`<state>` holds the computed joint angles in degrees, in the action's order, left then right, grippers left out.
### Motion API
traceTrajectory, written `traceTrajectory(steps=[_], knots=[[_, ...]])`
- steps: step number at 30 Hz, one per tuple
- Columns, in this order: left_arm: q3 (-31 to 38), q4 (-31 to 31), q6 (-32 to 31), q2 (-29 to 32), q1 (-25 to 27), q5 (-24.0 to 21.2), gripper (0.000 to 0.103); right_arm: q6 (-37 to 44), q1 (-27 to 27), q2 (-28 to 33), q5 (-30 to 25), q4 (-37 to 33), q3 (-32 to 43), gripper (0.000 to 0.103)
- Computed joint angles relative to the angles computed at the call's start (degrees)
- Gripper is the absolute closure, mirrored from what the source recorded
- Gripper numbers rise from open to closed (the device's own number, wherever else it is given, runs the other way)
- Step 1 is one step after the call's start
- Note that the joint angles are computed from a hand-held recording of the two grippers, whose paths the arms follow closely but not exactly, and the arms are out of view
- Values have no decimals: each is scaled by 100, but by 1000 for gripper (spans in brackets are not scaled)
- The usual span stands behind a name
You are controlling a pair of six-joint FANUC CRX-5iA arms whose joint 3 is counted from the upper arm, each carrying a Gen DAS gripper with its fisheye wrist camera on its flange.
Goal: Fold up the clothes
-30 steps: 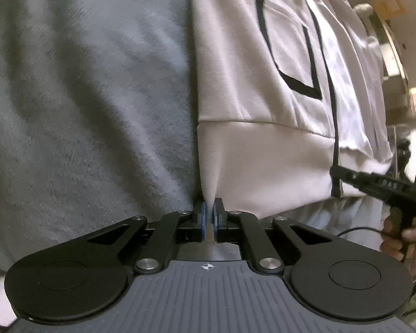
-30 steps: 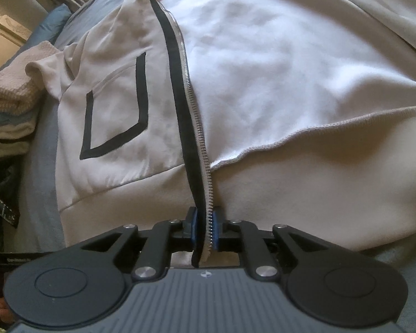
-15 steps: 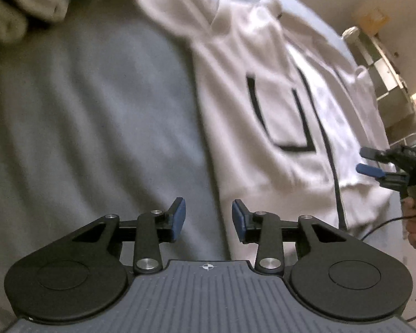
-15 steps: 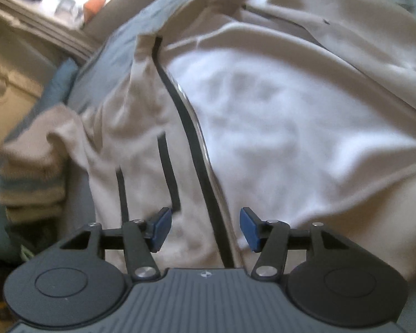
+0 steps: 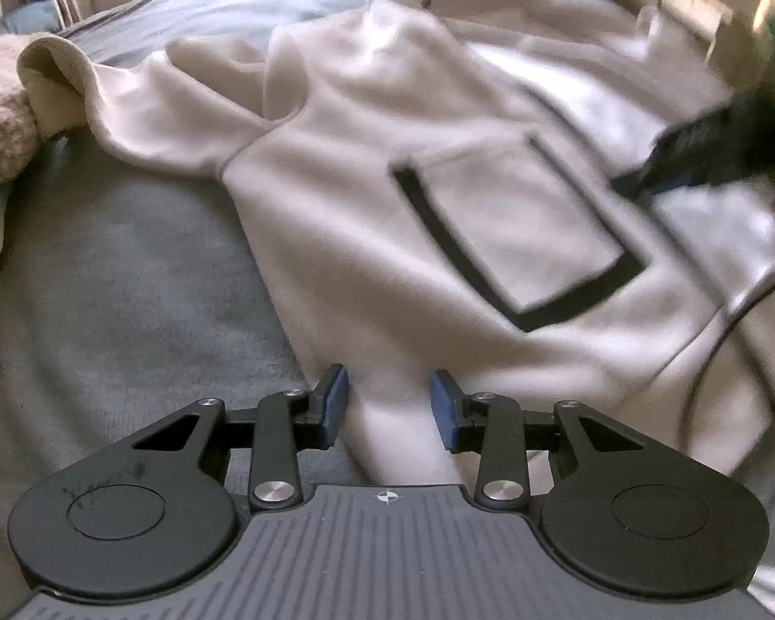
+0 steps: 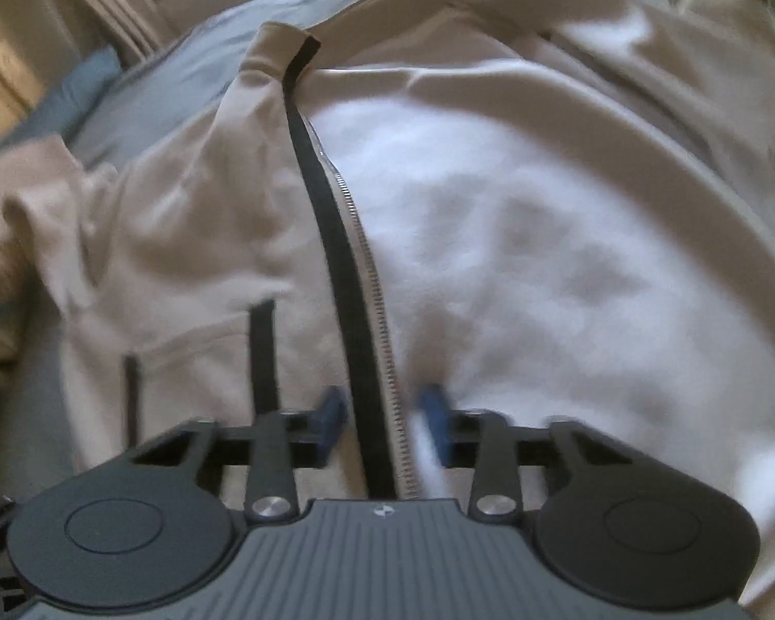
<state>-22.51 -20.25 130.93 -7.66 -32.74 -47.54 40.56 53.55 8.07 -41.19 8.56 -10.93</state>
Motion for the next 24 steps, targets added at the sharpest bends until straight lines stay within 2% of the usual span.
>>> traceTrajectory(steps=[1, 4, 7, 9, 13, 14, 16, 20, 24], knots=[[73, -125, 64, 88, -92, -99, 67, -127, 53, -34, 30, 206, -81, 92], [83, -271, 142, 100, -181, -118, 67, -1014, 272, -254, 192, 1194, -528, 93], [-23, -168, 109, 31, -92, 6, 67, -979, 266, -120, 34, 1066, -459, 91], [-93, -58, -19, -74, -24, 39, 67, -882, 134, -91, 31, 692, -300, 87], [-212, 209, -207, -323, 198, 2, 67, -1290, 55, -201, 246, 1010, -320, 64], [-230, 232, -178, -385, 251, -12, 67, -1373, 23, -212, 334, 1126, -324, 62], [-252, 229, -109, -520, 384, 59, 67, -1255, -159, -137, 634, 903, -179, 62], [-64, 124, -307, -430, 666, 437, 67, -550, -582, 455, 877, -58, 612, 62], [535, -496, -366, 173, 772, 821, 67, 33, -929, 1127, 956, -1087, 1489, 62]])
